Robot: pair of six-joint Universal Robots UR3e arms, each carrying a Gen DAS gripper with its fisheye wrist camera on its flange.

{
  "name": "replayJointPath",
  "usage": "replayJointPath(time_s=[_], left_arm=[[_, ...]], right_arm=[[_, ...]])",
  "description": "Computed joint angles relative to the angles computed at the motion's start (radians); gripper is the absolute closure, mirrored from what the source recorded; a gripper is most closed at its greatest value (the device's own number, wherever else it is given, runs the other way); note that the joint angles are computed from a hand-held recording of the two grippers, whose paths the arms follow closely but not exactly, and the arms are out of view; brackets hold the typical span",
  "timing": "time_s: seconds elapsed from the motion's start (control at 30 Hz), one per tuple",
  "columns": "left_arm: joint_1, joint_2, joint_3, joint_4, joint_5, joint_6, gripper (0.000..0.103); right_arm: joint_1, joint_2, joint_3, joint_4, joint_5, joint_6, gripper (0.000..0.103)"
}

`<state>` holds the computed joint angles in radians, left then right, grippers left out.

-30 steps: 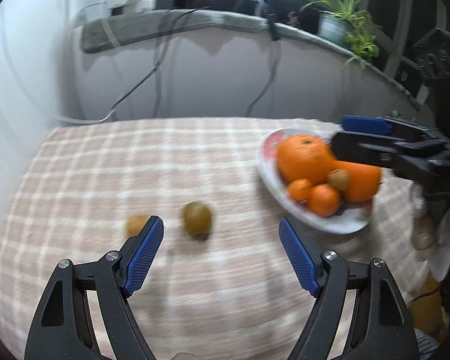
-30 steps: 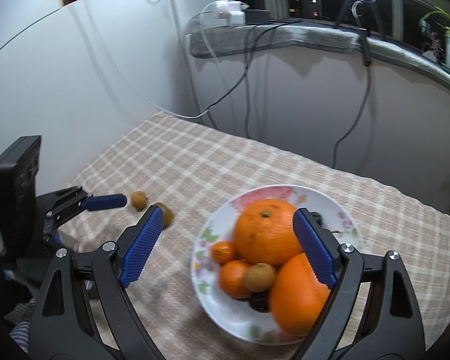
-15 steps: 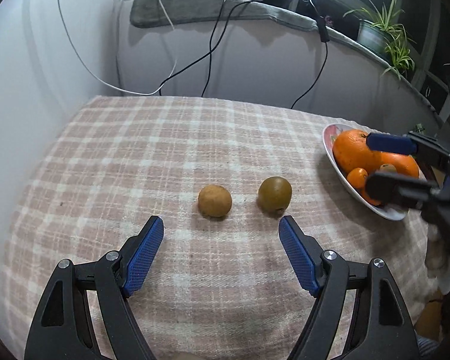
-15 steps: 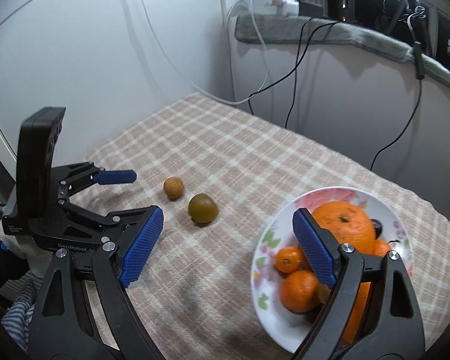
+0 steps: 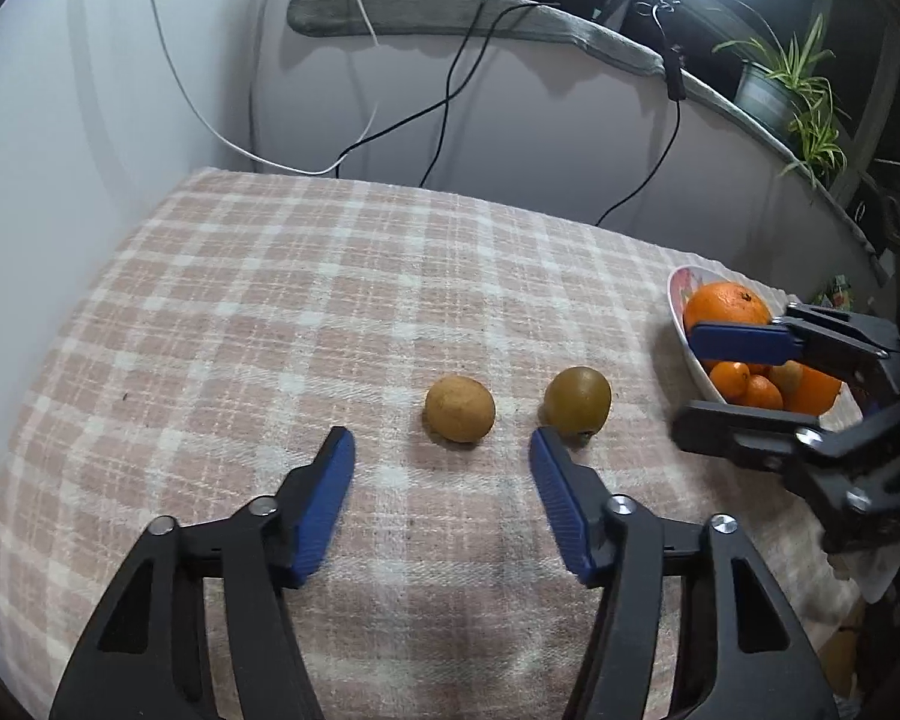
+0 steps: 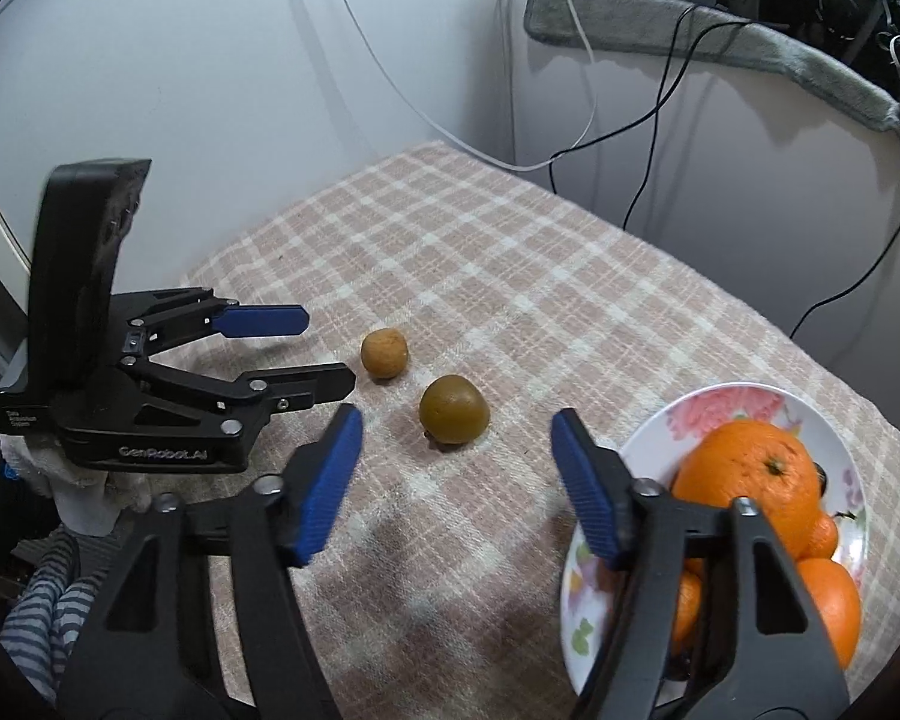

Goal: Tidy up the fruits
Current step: 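Reach the left tool to a brown kiwi while the right tool reaches the olive-green kiwi, then close the left tool on the brown kiwi while the right tool closes on the green kiwi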

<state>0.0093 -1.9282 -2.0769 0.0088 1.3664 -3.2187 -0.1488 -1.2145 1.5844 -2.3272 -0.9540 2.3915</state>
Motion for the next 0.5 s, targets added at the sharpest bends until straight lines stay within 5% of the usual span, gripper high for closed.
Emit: replayJointPath(time_s=[0.5], left_arm=[[0.026, -0.075, 0.086, -0.034, -0.071, 0.038, 0.063]], right_arm=[[0.081, 0.123, -0.137, 0.044, -0.103, -0.002, 0.061]])
